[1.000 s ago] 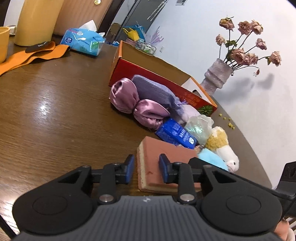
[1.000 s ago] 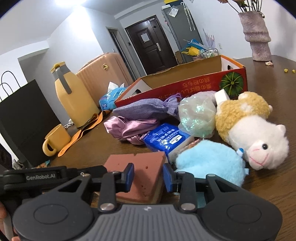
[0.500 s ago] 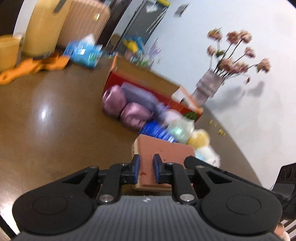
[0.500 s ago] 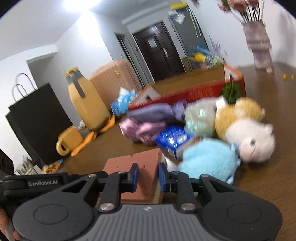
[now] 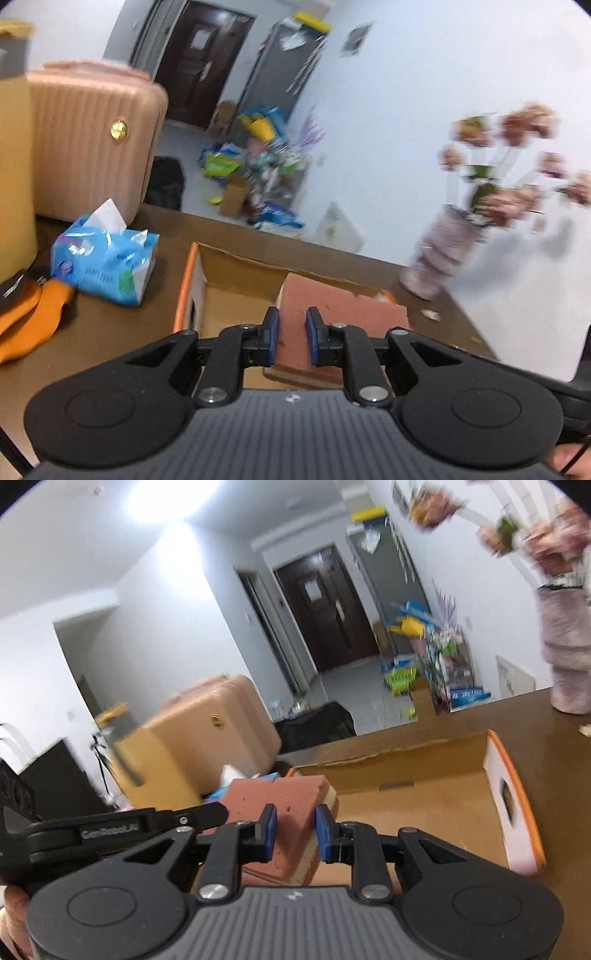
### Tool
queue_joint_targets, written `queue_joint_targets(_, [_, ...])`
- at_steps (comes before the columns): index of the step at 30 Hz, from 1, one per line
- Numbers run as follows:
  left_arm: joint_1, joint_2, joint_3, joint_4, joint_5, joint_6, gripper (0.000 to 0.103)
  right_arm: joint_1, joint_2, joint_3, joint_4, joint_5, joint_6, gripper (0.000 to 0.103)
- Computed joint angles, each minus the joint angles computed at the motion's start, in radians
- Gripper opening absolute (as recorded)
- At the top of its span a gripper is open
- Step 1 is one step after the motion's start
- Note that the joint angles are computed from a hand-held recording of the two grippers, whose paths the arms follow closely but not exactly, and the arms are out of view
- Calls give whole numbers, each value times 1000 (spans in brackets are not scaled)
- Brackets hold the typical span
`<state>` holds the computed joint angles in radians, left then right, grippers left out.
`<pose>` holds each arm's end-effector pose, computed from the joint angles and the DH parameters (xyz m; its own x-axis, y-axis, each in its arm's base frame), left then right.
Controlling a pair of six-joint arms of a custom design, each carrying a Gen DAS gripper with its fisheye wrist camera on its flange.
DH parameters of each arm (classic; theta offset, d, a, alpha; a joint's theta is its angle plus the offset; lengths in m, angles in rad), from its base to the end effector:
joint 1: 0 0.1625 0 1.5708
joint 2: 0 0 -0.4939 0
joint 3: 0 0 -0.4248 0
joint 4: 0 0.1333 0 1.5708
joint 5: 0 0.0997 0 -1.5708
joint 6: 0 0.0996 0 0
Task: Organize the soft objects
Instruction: 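Carry the sponge block into the cardboard box with both grippers and open them, then withdraw both grippers from the box back toward the soft items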
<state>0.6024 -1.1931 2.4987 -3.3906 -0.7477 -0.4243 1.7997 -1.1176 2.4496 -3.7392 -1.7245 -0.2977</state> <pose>-0.2239 -0.4044 0.2017 -0.9173 0.1213 -0.3793 0.3729 0.5961 -0.7111 0.2186 -0.4179 0.2018 -0.9001 -0.3000 0.3158 -0.4352 0.5906 -0.6795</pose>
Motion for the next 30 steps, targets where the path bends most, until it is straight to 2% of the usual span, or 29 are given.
queue_joint_targets(3, [153,100,-149,62,-36,65,15,-29,92,-184,169,-47,12,22])
queue_joint_targets(5, [214,158,-225,104,-23,97,15,-49,157,-297,275,-76,25,21])
queue_joint_targets(8, [262,242,-302,87,34,218,15,-78,232,-415,384,-91,47,21])
queue_joint_targets(11, [297,261,-366,237,41,207,16,-92,280,-487,461,-109,75,21])
queue_joint_targets(14, [288,274,-367,203,63,283,16,-102,299,-505,501,-109,72,23])
queue_joint_targets(16, [281,271,-364,212,58,290,16,-104,304,-493,469,-105,57,25])
queue_joint_targets(19, [244,274,-342,168,119,335,17,-89,288,-473,427,-146,46,25])
queue_joint_targets(21, [214,229,-308,193,133,308,17,-75,251,-442,407,-163,27,25])
queue_joint_targets(23, [177,173,-271,209,152,294,23,-63,200,-407,374,-178,4,30])
queue_joint_targets(25, [125,111,-216,198,208,296,38,-47,137,-361,331,-206,-31,36])
queue_joint_targets(27, [72,50,-169,202,270,293,45,-26,69,-303,279,-256,-75,50])
queue_joint_targets(29, [7,-14,-116,229,330,253,56,-6,4,-249,239,-297,-112,58])
queue_joint_targets(30, [-25,-42,-93,252,359,223,67,1,-32,-218,218,-312,-131,63])
